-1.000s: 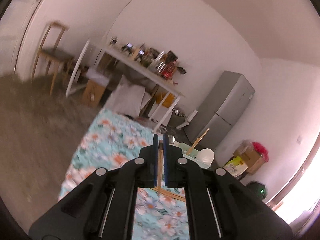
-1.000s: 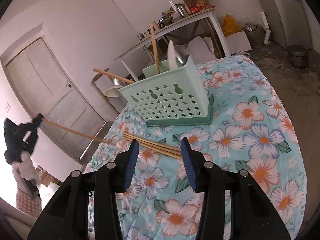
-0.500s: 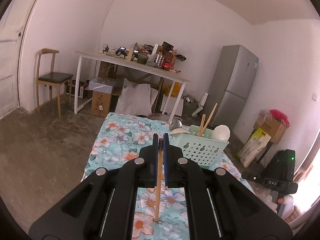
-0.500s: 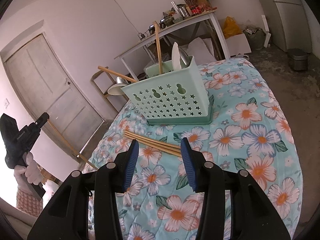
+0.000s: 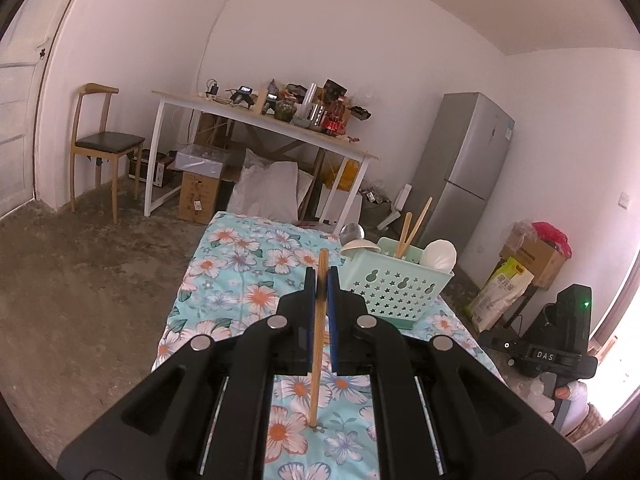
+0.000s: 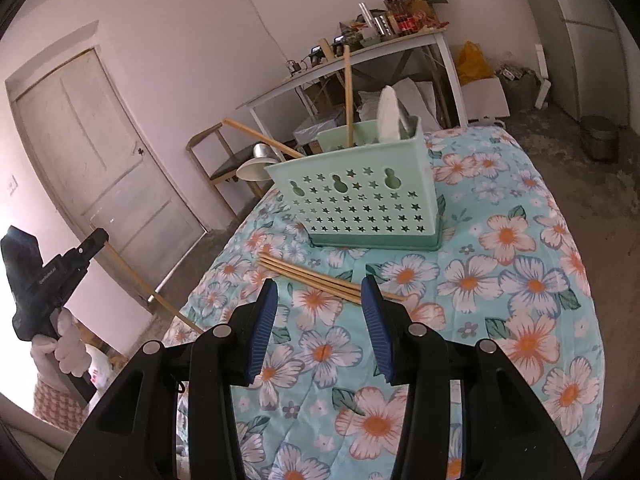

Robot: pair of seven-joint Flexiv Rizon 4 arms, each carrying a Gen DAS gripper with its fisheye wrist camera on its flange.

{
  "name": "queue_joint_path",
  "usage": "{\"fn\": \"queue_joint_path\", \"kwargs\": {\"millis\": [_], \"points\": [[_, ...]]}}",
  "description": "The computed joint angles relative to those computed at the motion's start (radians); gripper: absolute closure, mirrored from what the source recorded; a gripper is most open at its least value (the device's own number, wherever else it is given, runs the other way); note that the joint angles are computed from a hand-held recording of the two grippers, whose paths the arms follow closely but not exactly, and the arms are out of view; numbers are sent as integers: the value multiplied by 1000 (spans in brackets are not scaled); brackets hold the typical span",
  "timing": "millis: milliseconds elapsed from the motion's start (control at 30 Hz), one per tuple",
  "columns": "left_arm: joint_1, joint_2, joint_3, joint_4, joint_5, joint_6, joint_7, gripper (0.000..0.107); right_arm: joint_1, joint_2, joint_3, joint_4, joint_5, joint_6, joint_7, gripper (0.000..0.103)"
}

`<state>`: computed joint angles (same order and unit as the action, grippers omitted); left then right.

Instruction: Organize utensils

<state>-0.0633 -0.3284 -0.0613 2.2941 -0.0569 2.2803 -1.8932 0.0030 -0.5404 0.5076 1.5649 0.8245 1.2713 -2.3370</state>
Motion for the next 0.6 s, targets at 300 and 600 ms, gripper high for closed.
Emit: {"fn": "queue_joint_path", "kwargs": {"millis": [300,600], "points": [[-18,15,8,22,-29,21,-22,102,86,-36,-35,-36,-149,-6,33,67],[16,17,-6,10,0,-9,-69,102,268,-165,-126,-88,-499,-23,91,80]]}}
